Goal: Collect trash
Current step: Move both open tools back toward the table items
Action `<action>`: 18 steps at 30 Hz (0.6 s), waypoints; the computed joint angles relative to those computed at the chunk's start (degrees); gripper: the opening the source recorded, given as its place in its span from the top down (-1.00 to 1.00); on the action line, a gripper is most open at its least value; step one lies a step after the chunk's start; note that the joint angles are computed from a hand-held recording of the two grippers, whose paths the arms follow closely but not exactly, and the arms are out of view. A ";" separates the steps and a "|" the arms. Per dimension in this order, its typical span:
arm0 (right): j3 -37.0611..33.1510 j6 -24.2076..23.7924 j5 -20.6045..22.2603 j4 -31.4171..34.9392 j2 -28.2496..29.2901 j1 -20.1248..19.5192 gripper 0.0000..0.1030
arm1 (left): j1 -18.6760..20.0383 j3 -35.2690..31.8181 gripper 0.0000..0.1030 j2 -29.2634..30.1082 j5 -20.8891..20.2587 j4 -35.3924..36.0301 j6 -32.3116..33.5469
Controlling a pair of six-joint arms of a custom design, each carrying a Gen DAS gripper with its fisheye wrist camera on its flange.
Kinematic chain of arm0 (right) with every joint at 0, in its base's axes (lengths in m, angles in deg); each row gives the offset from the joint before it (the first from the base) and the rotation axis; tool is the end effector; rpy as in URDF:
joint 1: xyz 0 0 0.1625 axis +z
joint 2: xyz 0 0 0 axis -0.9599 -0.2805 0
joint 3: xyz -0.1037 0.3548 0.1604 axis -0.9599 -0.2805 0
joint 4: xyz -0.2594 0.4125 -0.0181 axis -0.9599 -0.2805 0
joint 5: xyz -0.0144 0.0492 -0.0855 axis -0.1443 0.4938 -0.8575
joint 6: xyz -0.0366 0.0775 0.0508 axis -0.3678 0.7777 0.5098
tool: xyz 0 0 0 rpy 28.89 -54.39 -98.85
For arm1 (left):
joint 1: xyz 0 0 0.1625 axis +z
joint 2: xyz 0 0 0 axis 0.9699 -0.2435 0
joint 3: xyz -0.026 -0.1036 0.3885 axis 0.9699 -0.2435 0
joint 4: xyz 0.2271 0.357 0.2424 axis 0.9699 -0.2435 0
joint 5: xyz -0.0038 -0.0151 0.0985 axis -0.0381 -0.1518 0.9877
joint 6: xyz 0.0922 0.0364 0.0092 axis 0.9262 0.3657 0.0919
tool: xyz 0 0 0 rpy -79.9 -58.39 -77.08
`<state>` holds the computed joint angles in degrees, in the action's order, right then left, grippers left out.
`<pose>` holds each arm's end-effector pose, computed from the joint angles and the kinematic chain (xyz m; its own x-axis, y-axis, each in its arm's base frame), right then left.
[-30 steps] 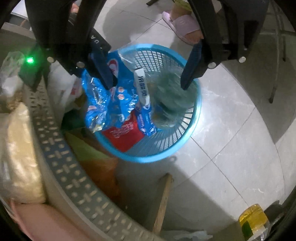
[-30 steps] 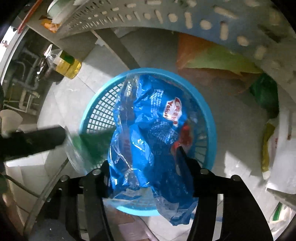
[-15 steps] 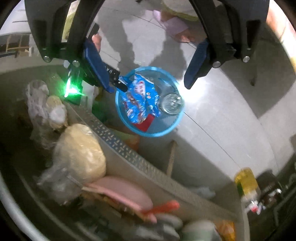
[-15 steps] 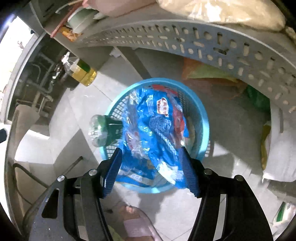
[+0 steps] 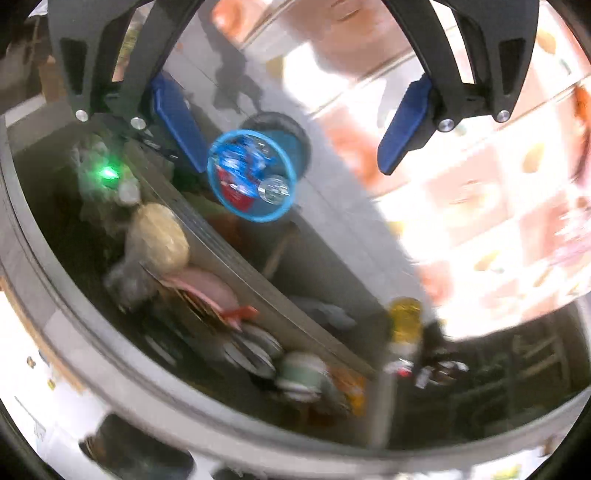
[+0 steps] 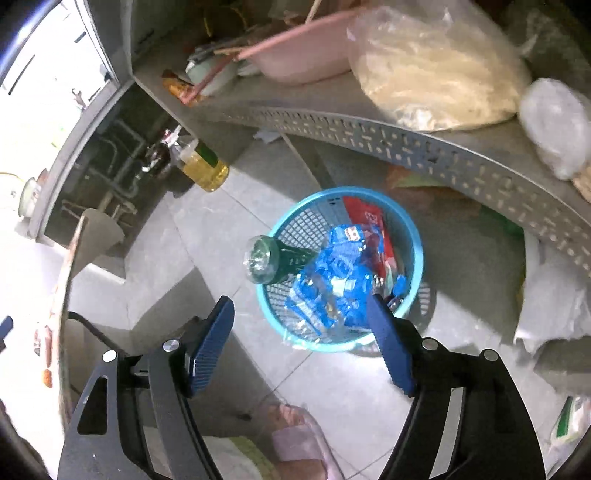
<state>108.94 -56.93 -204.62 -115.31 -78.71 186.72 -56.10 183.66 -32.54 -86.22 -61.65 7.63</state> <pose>0.2446 -0.3714 0.2729 -0.9359 0.1562 0.3158 -0.0554 0.8200 -0.5696 -0.3446 -0.3335 0.4388 -0.8830 0.1093 -0.4564 0.3402 0.8190 -0.4621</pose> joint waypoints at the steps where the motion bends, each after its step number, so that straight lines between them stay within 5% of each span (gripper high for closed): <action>1: -0.10 0.77 -0.44 0.95 -0.31 0.96 -0.40 | -1.54 0.12 -0.78 -2.14 1.73 3.61 -3.42; 10: -6.02 4.65 -7.43 8.42 5.24 11.88 -0.62 | -15.12 -1.23 -0.83 -15.26 6.45 35.08 -32.75; 18: -16.03 -5.35 -11.12 1.99 18.08 20.71 -0.85 | -27.10 -5.47 -0.86 -18.98 3.84 63.22 -59.73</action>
<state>92.91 -62.28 -215.74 -113.32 -60.64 207.43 -83.20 178.19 -51.52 -82.38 1.58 -52.10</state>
